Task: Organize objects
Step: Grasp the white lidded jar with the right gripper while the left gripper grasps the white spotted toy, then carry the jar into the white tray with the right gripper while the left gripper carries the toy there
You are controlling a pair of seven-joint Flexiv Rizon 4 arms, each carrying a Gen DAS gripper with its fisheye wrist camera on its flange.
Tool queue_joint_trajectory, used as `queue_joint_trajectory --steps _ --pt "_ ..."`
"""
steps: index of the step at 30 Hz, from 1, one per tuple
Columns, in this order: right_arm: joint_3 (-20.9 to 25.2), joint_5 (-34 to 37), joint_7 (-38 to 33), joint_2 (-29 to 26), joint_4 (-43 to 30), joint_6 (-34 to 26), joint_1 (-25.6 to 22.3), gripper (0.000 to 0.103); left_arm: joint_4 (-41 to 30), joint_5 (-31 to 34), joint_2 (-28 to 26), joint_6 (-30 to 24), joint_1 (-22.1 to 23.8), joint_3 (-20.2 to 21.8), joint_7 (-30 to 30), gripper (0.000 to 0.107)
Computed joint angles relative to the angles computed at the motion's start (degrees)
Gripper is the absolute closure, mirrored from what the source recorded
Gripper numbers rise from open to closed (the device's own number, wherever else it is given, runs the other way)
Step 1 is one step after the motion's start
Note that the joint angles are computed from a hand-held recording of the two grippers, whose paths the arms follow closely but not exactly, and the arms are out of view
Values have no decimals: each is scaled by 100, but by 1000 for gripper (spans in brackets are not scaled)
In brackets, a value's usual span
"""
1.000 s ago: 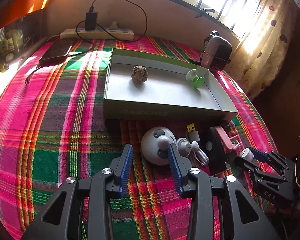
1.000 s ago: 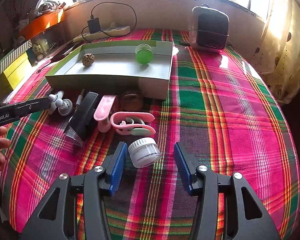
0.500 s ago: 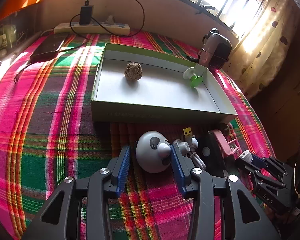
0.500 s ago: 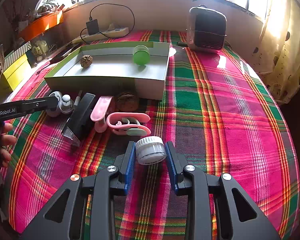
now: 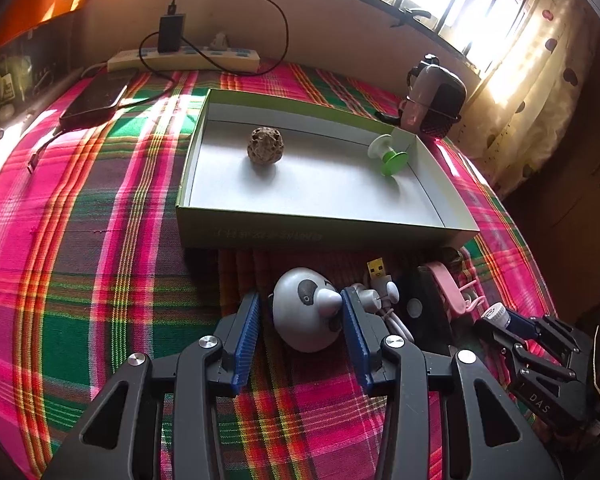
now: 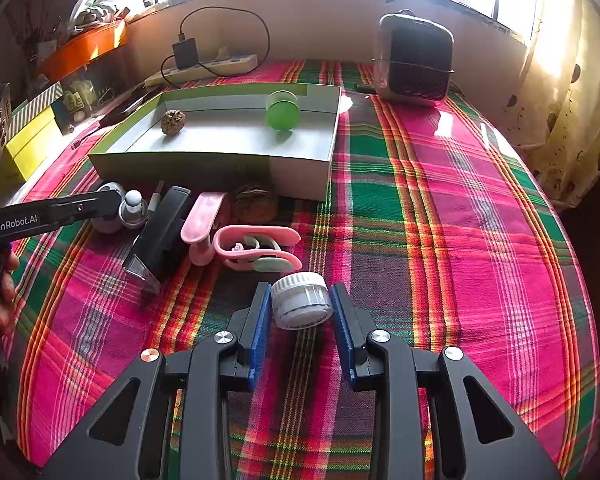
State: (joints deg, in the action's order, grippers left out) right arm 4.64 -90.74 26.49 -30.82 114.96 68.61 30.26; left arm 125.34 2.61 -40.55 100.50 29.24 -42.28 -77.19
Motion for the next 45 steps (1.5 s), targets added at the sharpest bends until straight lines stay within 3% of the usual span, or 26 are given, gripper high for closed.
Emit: queue_joint_trajectory --steps 5,45 --pt "-3 -7 0 -3 1 1 -3 72 25 37 -52 -9 104 -112 8 73" --pt "-7 -296 8 87 -247 131 -151 72 111 199 142 80 406 -358 8 73"
